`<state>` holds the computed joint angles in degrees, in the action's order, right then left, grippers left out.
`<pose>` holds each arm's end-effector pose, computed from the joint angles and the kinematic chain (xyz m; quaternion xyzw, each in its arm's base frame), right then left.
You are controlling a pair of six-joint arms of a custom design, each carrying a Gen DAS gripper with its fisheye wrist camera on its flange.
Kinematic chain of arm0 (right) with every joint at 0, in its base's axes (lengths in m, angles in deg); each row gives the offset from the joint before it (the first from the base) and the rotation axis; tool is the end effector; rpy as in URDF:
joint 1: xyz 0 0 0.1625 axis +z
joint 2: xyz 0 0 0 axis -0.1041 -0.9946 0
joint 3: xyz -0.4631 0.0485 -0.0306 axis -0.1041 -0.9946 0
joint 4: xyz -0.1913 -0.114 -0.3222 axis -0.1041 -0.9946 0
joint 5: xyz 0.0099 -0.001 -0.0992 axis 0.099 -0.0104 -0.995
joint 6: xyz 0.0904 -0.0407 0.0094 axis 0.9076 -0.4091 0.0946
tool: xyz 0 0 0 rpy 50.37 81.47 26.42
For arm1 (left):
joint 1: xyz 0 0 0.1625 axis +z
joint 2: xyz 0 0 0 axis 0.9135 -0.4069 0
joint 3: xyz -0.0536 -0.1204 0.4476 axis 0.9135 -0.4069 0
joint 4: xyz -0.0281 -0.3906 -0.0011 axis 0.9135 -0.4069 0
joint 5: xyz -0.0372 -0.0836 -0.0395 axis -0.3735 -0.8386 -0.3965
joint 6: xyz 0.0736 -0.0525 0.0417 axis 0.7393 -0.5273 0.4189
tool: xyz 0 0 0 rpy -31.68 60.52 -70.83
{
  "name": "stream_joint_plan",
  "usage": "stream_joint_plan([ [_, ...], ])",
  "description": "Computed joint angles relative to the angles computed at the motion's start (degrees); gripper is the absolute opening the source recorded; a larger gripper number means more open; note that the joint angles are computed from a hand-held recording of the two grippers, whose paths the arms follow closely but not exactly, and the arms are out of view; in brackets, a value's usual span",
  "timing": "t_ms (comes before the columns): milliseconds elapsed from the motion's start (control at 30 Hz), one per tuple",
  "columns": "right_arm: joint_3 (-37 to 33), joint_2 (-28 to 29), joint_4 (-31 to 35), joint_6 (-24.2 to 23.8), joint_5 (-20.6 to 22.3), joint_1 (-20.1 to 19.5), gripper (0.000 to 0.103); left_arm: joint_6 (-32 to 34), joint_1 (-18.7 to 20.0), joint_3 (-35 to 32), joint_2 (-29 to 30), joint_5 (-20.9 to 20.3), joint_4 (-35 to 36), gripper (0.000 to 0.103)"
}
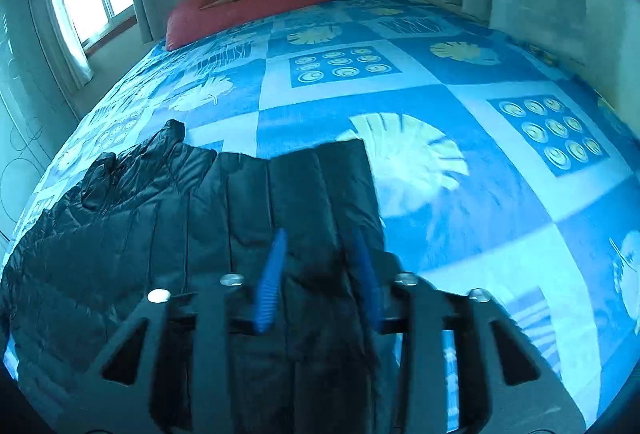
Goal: Fold large clothes
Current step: 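Carry the sleeve across the jacket body and open the right tool, then withdraw the open right tool above the jacket body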
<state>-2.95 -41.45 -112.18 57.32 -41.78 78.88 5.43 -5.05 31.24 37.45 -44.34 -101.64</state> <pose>-0.1608 -0.8403 0.3851 -0.0237 -0.8500 0.3908 0.3524 -0.0980 -0.6466 0.0818 -0.1050 0.7967 -0.3787 0.4591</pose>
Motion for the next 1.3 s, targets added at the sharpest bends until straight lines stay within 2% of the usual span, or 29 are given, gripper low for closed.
stream_joint_plan([
  [67, -5.6, 3.2, 5.6, 0.3, -3.0, -0.3, 0.038, -0.1, 0.0, 0.0, 0.0, 0.1, 0.2, 0.098],
  [167, -5.6, 3.7, 3.2, -1.1, -5.6, 0.6, 0.038, -0.1, 0.0, 0.0, 0.0, 0.1, 0.2, 0.098],
  [200, -3.0, 2.7, 0.9, -0.7, -6.2, 1.2, 0.038, -0.1, 0.0, 0.0, 0.0, 0.1, 0.1, 0.098],
  [233, 1.0, 1.0, -2.3, -0.6, -5.4, 1.6, 0.045, 0.2, 0.0, 0.0, 0.1, 0.0, -0.3, 0.098],
  [267, 5.2, -0.6, -5.6, -1.0, -4.3, 2.0, 0.058, 0.2, 0.0, -0.1, 0.1, 0.0, -0.3, 0.098],
  [333, 12.7, -3.2, -11.6, -2.0, -2.9, 2.7, 0.063, 0.3, 0.0, -0.1, 0.2, 0.1, -0.4, 0.098],
  [400, 18.5, -4.8, -14.6, -2.8, -3.2, 3.3, 0.063, 0.6, 0.1, 0.0, 0.2, -0.1, -1.0, 0.098],
  [467, 20.9, -4.6, -17.1, -3.8, -3.9, 3.6, 0.063, 0.8, 0.1, 0.1, 0.2, -0.2, -1.4, 0.098],
  [633, 20.2, -1.4, -20.6, -7.1, -7.5, 3.7, 0.064, 1.2, 0.1, 0.4, 0.1, -0.6, -2.4, 0.098],
  [833, 20.8, -1.0, -22.2, -7.2, -6.9, 3.4, 0.066, 0.7, 0.1, 0.9, -0.3, -1.1, -2.0, 0.098],
  [1000, 21.6, -1.4, -22.9, -7.1, -5.7, 3.1, 0.067, -0.5, 0.5, 1.1, -1.9, -3.5, 0.0, 0.098],
  [1067, 21.7, -1.5, -23.0, -7.2, -5.4, 2.9, 0.067, 0.6, 0.8, 1.6, -2.8, -5.4, -1.7, 0.098],
  [1200, 21.8, -1.4, -23.6, -7.6, -5.4, 2.9, 0.067, 4.5, 1.6, 3.5, -4.3, -8.8, -10.8, 0.096],
  [1300, 21.9, -1.3, -24.0, -8.0, -5.5, 3.0, 0.067, 10.3, 3.0, 3.5, -4.7, -10.9, -19.7, 0.096],
])
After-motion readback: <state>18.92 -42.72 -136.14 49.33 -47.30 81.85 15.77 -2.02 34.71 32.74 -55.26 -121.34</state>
